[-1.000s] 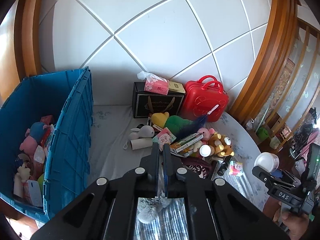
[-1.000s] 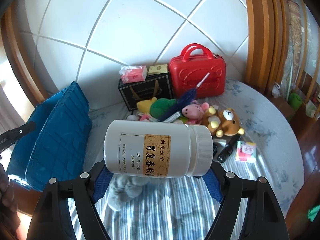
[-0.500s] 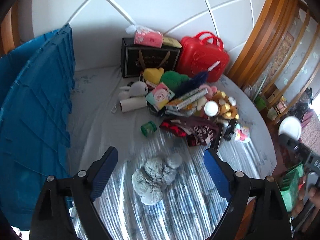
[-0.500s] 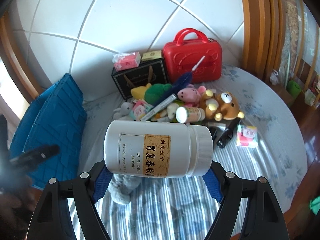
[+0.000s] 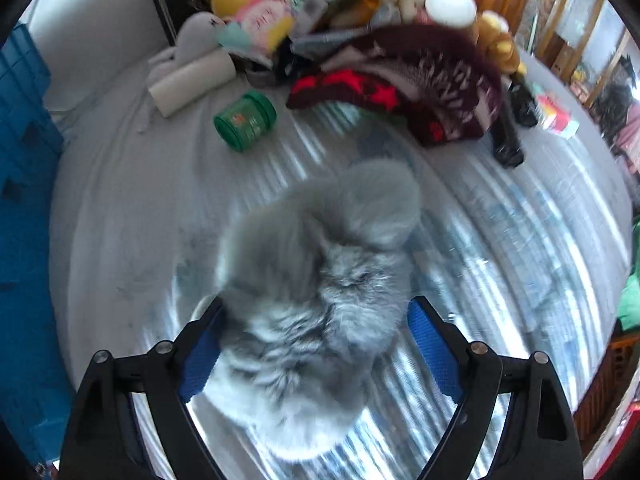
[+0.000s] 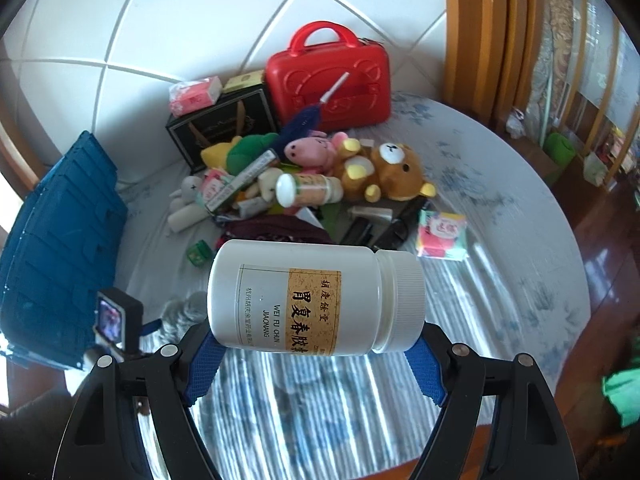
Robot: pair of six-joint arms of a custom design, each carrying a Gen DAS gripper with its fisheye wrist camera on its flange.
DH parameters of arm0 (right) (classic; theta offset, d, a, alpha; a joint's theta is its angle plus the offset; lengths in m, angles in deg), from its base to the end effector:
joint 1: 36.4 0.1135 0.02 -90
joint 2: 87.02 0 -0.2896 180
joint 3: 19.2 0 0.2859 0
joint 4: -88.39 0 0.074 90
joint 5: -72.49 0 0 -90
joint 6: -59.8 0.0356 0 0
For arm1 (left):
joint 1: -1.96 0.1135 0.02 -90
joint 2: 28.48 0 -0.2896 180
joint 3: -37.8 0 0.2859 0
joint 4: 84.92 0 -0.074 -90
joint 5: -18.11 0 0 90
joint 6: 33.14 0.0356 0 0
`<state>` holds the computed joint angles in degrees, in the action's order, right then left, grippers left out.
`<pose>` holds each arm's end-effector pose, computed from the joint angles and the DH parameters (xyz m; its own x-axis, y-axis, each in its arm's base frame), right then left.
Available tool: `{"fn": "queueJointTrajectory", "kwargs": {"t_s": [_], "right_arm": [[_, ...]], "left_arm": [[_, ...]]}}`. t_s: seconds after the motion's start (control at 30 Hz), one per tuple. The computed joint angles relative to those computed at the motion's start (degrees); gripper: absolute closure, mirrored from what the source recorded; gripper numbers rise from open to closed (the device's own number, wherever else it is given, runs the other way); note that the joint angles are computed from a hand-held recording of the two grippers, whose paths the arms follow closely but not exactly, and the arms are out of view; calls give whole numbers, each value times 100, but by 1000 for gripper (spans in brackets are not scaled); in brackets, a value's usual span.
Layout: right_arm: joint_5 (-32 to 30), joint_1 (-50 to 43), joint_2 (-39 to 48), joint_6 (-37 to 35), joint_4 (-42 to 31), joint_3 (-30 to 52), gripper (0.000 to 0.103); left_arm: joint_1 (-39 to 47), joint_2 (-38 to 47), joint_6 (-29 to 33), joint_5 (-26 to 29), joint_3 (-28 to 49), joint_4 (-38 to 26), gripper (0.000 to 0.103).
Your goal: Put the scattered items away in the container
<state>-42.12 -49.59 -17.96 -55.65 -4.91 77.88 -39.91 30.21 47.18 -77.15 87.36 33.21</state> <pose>0.2111 -0.0343 0.4217 -0.8149 -0.2103 -0.5402 -0.3458 0.9242 0.1619 0.1417 -0.1227 0.2121 -0.8021 0.4941 -0.3355 0.5149 0.8567 0.0307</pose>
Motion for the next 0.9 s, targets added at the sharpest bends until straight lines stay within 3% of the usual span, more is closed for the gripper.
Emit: {"fn": "queueJointTrajectory", "kwargs": {"t_s": [0.07, 0.13, 0.23, 0.43, 0.9], "right_arm": [[-11, -130, 44, -117, -33, 12, 23], [-64, -246, 82, -234, -70, 52, 23], [-169, -349, 108, -311, -103, 90, 23], [-362, -256, 138, -167, -123, 212, 23], [-723, 226, 104, 327, -414, 1030, 23]], "left_arm": [[183, 237, 43, 119, 8, 91, 49], [555, 224, 17, 495, 113, 2, 61], [714, -55, -26, 823, 375, -240, 65], [0, -362, -508, 110, 1379, -1114, 67], [-660, -98, -1231, -603, 4468, -2863, 67]]}}
